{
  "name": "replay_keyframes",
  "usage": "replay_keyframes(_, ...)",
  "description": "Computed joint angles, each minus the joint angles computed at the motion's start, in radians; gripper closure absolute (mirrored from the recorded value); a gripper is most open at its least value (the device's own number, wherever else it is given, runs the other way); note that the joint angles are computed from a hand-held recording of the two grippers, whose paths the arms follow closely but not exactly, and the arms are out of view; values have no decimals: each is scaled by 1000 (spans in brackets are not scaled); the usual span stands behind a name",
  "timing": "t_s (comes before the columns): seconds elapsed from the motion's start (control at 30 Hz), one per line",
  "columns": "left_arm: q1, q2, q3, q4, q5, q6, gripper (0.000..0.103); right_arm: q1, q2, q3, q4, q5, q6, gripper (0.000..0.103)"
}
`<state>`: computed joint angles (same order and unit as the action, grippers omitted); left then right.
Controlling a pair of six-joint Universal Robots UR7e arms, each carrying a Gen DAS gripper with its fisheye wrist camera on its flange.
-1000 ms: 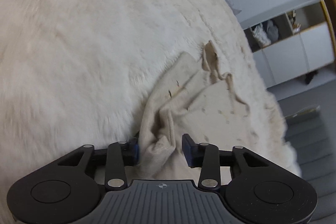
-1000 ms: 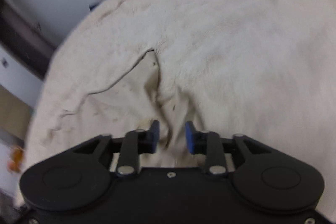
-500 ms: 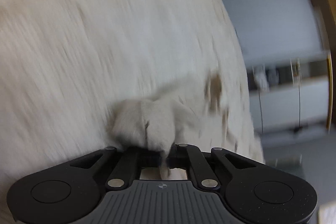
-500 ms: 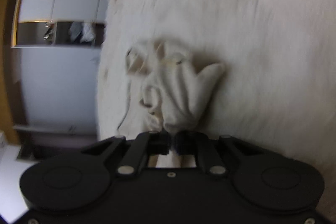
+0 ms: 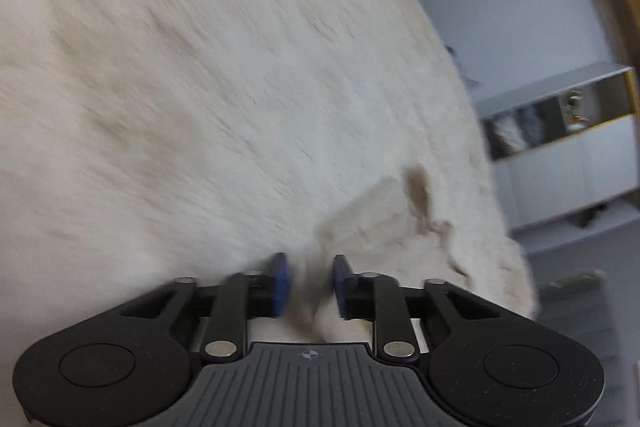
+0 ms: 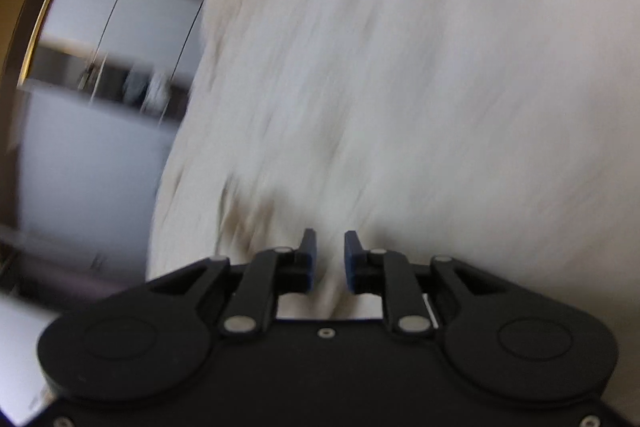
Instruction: Fold clothes
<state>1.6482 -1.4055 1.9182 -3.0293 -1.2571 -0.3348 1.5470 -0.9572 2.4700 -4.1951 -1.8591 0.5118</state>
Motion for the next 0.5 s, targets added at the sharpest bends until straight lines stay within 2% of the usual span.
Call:
replay_keyframes(0.03,-6,-8,2,11,9,6,71,-6,-20,8,10,23,-24,87)
replay_keyframes(0.07,-3,-13,-4,14,-13,24,67,2,-47,4,51,31,-63,83)
replay_keyframes(0.13,-9,-23,-16,23,-29,56,61,39,-83,-38,208,39,-207,73)
replay_keyframes(0.17,-14,-13,-41,47,-58,117,51,64,-88,-68,292,23,-268,69)
replay_keyframes(0.2,-17,-1,-70,74,-88,186,47,88,-92,-100,377,4,-328,68)
replay_keyframes(0.33,-50,70,-165,183,-35,373,48,153,-46,-231,575,-53,-451,56)
replay_keyframes(0.37,-66,100,-192,201,-15,439,49,163,-36,-257,625,-66,-480,55)
replay_keyframes(0.4,-73,125,-217,208,-29,492,49,173,-26,-283,674,-80,-508,55)
replay_keyframes(0.47,-85,162,-255,215,-31,568,50,196,14,-326,724,-144,-566,55)
replay_keyframes(0.5,-93,188,-285,221,-25,612,50,198,13,-321,727,-150,-568,56)
